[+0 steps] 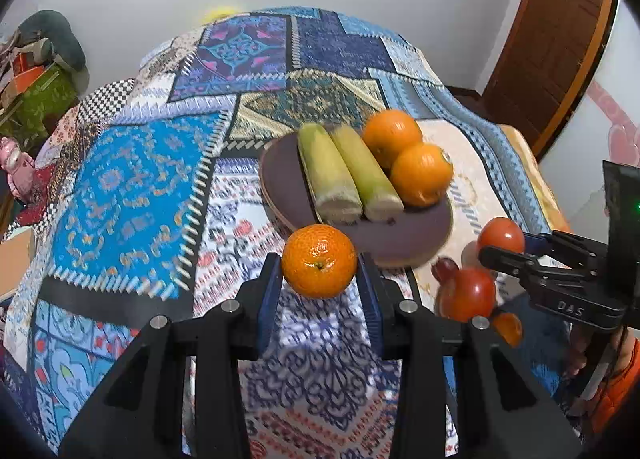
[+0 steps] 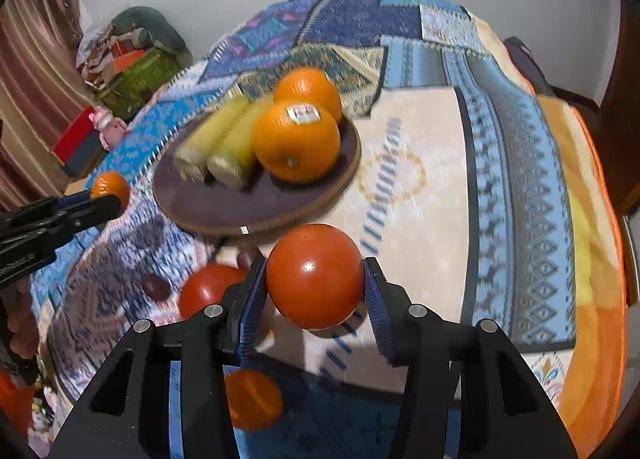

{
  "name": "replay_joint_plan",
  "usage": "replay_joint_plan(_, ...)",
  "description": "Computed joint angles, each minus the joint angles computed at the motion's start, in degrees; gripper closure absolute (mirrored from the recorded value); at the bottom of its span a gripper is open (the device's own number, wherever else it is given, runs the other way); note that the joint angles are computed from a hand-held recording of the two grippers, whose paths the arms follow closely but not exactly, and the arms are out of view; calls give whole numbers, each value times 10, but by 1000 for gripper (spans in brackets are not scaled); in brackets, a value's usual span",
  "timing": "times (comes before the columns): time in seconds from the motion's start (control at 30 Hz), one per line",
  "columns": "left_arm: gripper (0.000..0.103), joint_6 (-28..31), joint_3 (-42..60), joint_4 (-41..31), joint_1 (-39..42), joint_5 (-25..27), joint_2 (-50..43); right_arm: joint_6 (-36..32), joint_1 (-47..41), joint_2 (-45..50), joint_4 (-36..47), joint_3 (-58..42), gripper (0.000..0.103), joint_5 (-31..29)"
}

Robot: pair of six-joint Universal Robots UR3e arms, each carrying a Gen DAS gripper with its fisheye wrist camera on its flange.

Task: Organize fruits
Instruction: 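Lower the mandarin and tomato onto the plate with both tools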

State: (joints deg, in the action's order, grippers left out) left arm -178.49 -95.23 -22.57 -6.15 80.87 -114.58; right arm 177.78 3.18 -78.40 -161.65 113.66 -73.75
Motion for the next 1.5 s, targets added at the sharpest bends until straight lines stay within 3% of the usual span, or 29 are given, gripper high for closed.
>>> replay_joint_plan(0.4,65,-5,185,-80,7,14,-114,-11,52,100,42,-148,59,3)
replay_joint_plan(0.8,65,-7,314,-136,0,30,-208,-23,53,136,77,-193,59,11)
replay_joint_plan(1.13,64,-6,303,-122,-6,36,-200,-22,51,138,85,-200,58,18)
replay_joint_plan(1.5,64,0,183,-82,-6,27,-101,-17,28,57,68,-135,58,18)
